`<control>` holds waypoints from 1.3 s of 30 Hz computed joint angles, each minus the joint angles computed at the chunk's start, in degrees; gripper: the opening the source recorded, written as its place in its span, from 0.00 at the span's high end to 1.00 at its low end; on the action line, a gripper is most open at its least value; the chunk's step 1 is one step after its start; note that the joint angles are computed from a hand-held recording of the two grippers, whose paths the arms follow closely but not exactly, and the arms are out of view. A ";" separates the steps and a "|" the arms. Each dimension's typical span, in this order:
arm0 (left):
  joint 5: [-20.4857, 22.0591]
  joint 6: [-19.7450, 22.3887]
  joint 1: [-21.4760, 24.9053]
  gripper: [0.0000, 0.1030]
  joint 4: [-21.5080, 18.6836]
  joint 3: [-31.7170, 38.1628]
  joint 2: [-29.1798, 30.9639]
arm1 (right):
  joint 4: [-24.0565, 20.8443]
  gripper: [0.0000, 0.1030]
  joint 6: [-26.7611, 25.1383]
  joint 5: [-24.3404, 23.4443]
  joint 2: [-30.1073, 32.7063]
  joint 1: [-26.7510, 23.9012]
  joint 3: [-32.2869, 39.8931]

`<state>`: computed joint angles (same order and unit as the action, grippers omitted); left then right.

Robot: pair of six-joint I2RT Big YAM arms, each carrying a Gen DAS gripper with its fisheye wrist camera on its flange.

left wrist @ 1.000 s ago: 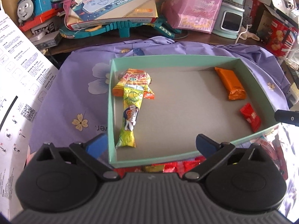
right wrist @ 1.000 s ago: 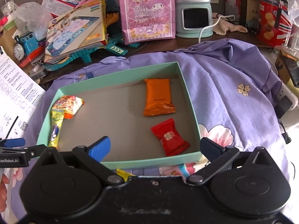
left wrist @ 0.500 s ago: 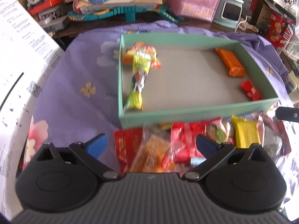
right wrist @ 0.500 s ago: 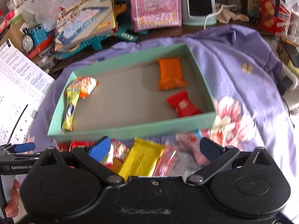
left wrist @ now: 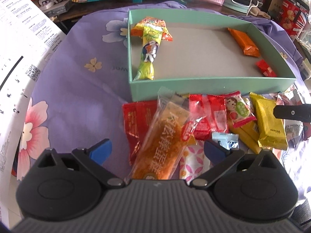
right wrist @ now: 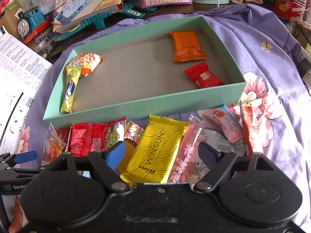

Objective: Organize snacks
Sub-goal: 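Move both open tools back over the snack pile, then grasp the orange bread bag with the left tool while the right tool grasps the yellow WINSUN bag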

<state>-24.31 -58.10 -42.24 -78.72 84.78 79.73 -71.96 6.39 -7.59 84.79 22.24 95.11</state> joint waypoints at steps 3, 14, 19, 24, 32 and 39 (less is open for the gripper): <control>1.00 -0.01 -0.09 0.01 0.77 -0.89 -0.36 | -0.87 0.30 0.00 -0.37 0.68 0.30 -0.03; 2.25 0.50 -0.42 0.49 2.46 -2.35 -0.62 | -0.68 0.35 -0.46 0.42 1.89 0.49 -0.42; 2.78 0.57 -0.06 0.52 2.71 -2.64 -0.75 | 0.23 0.35 -1.00 0.30 2.11 0.28 -0.71; 2.58 0.21 -0.14 0.50 1.93 -1.93 0.08 | 1.10 0.35 -2.02 0.41 2.15 0.59 -1.51; 1.90 -0.44 -0.13 0.59 1.03 -1.52 0.27 | 2.88 0.65 -4.91 0.02 0.93 1.15 -2.54; 1.02 -0.86 -1.15 0.60 -0.13 0.00 0.58 | 3.20 0.75 -6.09 -1.96 -0.49 0.03 -3.35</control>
